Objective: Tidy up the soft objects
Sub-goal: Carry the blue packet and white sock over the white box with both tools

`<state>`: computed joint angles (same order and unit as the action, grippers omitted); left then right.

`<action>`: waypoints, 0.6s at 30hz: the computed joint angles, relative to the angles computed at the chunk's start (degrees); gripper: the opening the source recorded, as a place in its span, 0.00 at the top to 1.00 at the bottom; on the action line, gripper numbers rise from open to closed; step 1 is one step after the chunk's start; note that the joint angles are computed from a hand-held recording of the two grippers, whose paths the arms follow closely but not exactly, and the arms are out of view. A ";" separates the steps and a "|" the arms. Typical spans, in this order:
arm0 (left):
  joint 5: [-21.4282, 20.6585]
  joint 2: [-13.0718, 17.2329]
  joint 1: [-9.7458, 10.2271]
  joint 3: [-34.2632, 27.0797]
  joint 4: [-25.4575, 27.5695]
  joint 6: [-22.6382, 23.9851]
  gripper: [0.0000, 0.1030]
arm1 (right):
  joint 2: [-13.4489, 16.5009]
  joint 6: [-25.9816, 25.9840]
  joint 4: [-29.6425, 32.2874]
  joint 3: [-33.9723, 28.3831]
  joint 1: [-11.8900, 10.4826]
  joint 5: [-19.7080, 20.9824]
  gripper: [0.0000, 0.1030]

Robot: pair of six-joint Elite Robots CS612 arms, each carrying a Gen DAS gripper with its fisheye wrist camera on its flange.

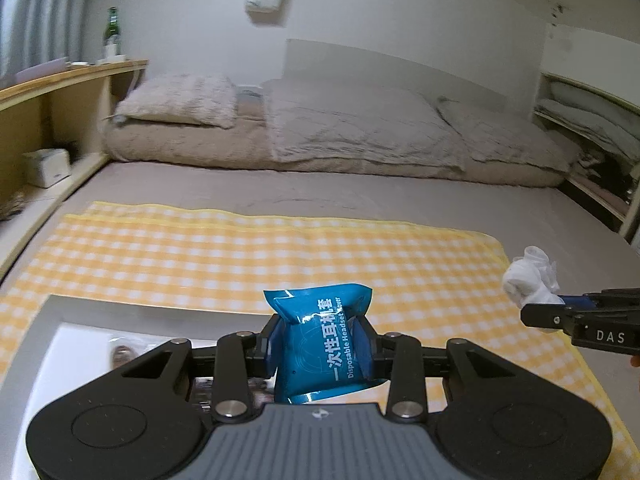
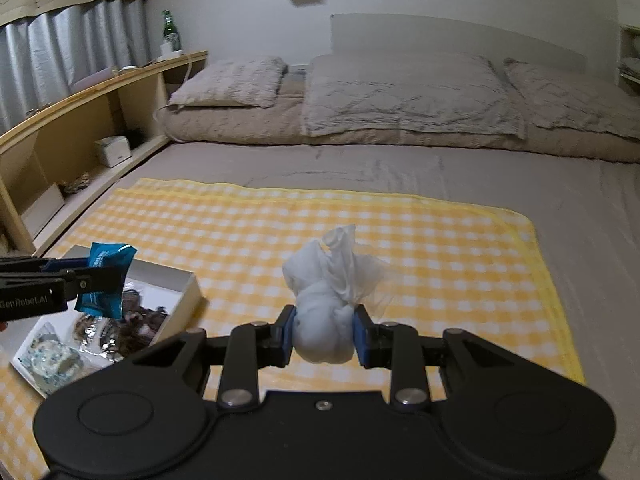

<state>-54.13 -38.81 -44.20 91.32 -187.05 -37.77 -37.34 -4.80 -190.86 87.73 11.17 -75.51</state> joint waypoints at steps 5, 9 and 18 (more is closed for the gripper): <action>2.02 -1.81 0.95 3.72 -0.72 -2.34 0.62 | 0.48 -0.89 0.76 -1.57 1.72 0.28 0.71; 3.50 -3.15 1.72 6.37 -1.15 -4.70 0.62 | 1.01 -1.80 1.62 -3.10 3.14 0.55 0.71; 5.58 -5.43 3.45 10.74 -0.70 -9.85 0.62 | 2.12 -2.14 4.39 -6.26 5.56 3.14 0.71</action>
<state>-48.55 -44.24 -40.75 102.06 -187.74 -47.62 -35.22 -6.94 -186.47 81.47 16.73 -72.37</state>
